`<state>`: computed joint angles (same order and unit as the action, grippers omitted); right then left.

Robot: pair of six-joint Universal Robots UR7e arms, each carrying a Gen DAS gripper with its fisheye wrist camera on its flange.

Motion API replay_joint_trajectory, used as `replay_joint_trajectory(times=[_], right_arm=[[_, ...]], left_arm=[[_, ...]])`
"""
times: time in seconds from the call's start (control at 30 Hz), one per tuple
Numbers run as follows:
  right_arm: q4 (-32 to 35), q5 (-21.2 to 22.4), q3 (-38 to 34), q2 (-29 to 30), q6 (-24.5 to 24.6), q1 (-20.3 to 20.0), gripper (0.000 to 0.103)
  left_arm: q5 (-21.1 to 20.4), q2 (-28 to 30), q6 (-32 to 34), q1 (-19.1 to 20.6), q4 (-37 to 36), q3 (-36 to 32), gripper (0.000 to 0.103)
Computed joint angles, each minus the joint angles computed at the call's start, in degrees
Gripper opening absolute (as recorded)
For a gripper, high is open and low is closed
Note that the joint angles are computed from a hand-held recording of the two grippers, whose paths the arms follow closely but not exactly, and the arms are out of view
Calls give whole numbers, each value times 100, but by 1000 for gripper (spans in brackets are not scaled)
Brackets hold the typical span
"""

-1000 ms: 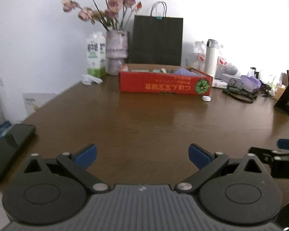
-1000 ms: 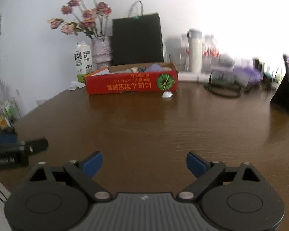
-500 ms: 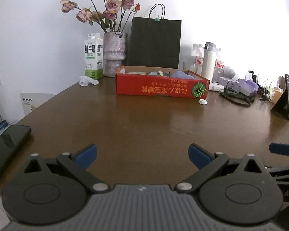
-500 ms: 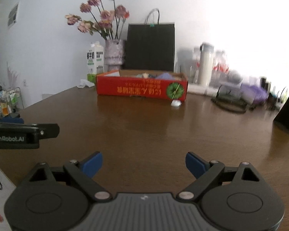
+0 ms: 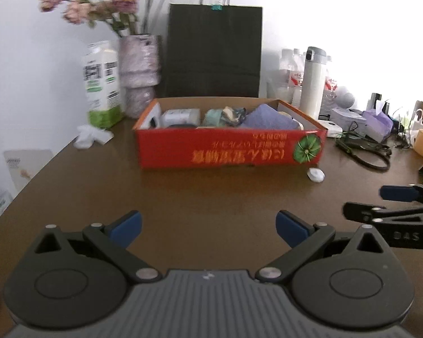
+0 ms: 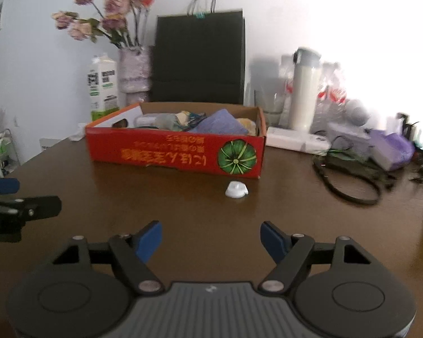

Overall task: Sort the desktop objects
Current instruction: 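Grasp the small white cap beside the box with the right gripper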

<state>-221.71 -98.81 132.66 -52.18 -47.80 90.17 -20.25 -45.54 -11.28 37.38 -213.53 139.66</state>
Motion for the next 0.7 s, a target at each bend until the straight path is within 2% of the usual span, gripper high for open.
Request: replay_joint_trajectory(times=[0.13,0.2,0.3,0.37,0.43,0.5,0.57,0.63,0.7], right_arm=[[630,-352,-917,440,219,71,71],[690,-428,-1242,656,126,93,69],[913,-537,-1648,860,239,129,68],[1026,-633,-1850,972,256,153,53],[1014,-727,-2008,1099,322,143,50],[1122,-666,-2069,1091,439,125,36],[1036,-700,-2129,1164,410,147,24],[1083,-645,-2127,1175,402,163,24],[1051,-653,-2058,1169,420,196,23]], left_arm=[[-581,177,1092,672,-291,-808,103],[-675,310,1541,884,-381,-1134,103],[-866,459,1979,1133,-531,-1509,103],[-1003,494,2097,1273,-513,-1701,103],[-1083,554,2205,1379,-538,-1856,101],[-1185,582,2284,1462,-499,-1952,96],[-1280,641,2355,1520,-598,-2008,72],[-1349,527,1899,1589,-143,-1994,24],[-1465,347,1397,1625,392,-1917,11]])
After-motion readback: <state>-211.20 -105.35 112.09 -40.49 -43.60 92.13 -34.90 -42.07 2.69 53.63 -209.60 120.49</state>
